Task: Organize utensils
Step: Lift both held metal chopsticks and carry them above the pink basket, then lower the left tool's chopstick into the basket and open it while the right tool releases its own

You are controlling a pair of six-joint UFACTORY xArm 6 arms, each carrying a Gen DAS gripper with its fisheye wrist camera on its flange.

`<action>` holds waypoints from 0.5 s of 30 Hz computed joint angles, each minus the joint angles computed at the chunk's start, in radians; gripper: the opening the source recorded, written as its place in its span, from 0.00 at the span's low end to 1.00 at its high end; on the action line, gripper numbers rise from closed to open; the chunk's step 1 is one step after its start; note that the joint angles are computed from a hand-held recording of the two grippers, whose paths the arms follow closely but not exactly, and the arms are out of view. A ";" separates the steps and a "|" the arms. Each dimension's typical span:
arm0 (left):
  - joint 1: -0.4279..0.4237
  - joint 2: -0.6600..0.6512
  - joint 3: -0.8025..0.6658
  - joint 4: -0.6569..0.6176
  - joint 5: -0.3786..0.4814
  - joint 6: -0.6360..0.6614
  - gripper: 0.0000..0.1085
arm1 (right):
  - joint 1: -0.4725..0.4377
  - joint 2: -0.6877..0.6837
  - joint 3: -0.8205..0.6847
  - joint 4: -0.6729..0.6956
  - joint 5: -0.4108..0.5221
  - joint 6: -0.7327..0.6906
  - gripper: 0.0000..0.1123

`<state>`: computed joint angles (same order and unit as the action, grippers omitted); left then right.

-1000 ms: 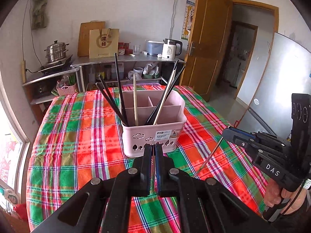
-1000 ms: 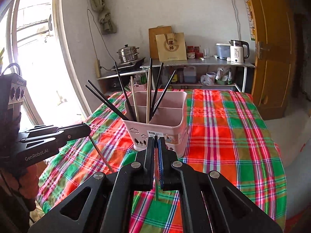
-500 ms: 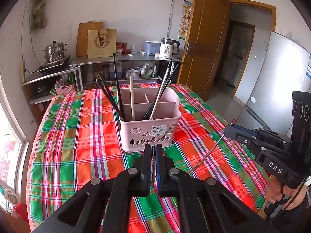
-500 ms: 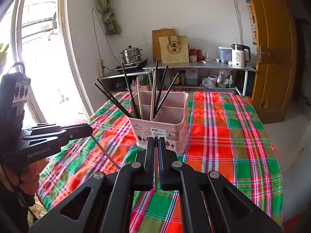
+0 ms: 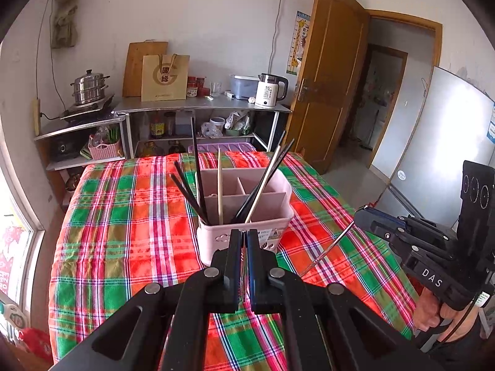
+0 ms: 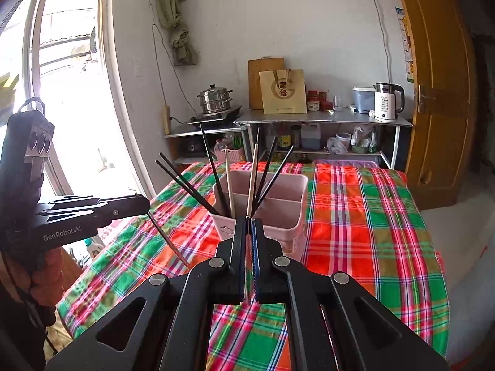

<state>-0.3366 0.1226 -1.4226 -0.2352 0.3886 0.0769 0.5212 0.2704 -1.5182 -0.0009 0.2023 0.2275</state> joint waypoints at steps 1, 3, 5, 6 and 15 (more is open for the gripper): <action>0.004 0.009 -0.022 0.005 0.004 -0.004 0.03 | -0.001 0.011 -0.022 0.003 -0.001 -0.007 0.03; 0.014 0.030 -0.072 0.009 0.014 -0.009 0.03 | -0.001 0.038 -0.073 0.005 0.003 -0.014 0.03; 0.022 0.050 -0.124 0.008 0.026 -0.013 0.03 | -0.001 0.067 -0.128 0.015 0.006 -0.028 0.03; 0.027 0.061 -0.150 0.008 0.031 -0.014 0.03 | -0.001 0.082 -0.157 0.007 0.011 -0.023 0.03; 0.048 0.188 -0.397 0.074 0.072 -0.053 0.03 | -0.004 0.244 -0.433 -0.005 0.044 -0.028 0.03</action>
<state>-0.2881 0.3107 -1.8198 -0.1613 0.4608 0.0241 0.5175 0.5139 -1.9508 -0.0062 0.2462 0.1996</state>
